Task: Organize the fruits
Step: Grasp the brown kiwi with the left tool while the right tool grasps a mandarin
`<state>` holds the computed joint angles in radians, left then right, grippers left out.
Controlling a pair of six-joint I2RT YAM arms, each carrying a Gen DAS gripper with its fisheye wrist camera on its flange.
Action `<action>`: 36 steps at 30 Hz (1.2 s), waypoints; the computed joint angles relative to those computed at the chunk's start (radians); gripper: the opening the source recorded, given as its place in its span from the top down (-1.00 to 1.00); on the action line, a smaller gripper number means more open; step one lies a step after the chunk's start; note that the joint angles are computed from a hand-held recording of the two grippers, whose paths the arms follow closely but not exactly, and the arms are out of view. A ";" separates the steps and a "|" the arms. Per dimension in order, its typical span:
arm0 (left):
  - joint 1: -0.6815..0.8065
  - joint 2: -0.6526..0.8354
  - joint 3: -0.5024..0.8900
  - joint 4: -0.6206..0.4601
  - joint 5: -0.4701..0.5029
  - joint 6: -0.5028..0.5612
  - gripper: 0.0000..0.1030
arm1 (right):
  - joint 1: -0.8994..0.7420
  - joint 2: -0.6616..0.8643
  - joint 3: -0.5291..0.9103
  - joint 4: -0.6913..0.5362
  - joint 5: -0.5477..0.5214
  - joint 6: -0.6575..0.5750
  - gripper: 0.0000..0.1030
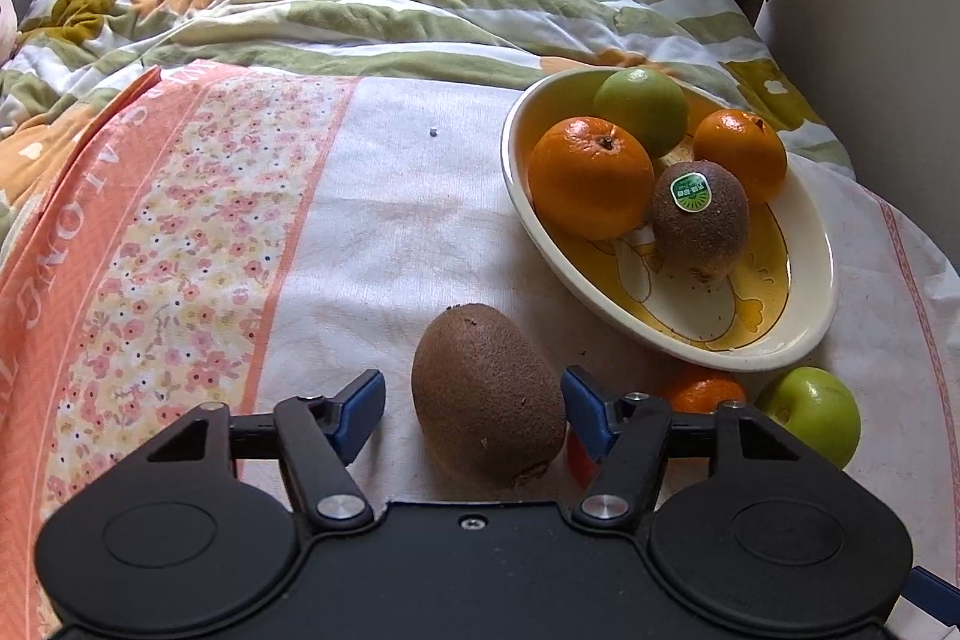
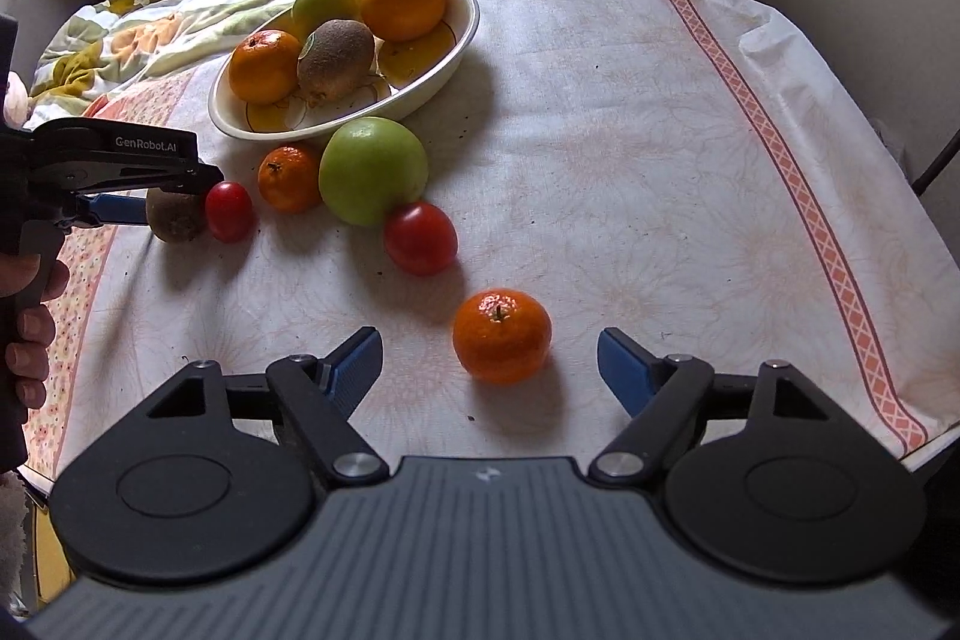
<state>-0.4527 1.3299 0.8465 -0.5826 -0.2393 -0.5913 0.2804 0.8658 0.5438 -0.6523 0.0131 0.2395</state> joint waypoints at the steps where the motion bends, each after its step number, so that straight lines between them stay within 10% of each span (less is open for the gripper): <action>1: -0.003 0.004 0.005 -0.009 0.012 -0.002 -0.16 | 0.001 0.000 0.000 0.000 0.001 0.000 -0.82; 12: -0.029 -0.029 -0.019 -0.016 -0.003 0.030 -0.02 | -0.022 -0.019 -0.009 0.007 -0.017 -0.020 -0.81; 36: -0.131 -0.262 -0.119 -0.066 -0.043 0.029 -0.01 | -0.046 0.047 -0.030 0.080 -0.033 -0.081 -0.02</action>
<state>-0.5833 1.0675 0.7273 -0.6483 -0.2819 -0.5624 0.2342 0.9128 0.5136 -0.5726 -0.0195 0.1582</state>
